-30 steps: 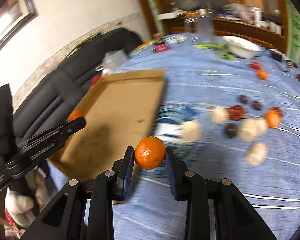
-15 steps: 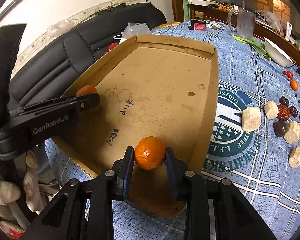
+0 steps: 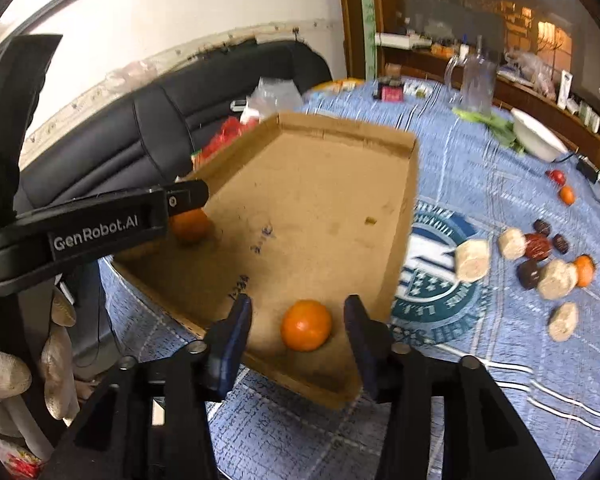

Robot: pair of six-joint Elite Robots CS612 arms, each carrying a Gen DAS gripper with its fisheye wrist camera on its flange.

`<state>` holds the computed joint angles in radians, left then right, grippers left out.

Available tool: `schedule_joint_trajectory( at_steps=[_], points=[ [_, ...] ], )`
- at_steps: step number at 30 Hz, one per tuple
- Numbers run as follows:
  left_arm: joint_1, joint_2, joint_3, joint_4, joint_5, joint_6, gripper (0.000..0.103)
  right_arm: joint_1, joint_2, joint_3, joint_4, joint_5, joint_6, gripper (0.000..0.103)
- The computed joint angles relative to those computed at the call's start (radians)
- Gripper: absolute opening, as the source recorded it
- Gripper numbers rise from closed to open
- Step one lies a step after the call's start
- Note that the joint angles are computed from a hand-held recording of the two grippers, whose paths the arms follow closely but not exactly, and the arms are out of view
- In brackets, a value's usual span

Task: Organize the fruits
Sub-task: 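Carry the left tool's orange into the tray while the right tool drops its orange there, then move both tools back over the pale yam chunks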

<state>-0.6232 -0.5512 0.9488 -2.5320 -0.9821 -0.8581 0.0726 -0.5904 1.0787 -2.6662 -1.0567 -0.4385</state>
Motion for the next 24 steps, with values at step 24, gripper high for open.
schedule_joint_trajectory(
  at_steps=[24],
  points=[
    [-0.069,0.135,-0.265,0.08,-0.021,0.288,0.076,-0.151,0.019,0.022,-0.157,0.0,0.424,0.063]
  ],
)
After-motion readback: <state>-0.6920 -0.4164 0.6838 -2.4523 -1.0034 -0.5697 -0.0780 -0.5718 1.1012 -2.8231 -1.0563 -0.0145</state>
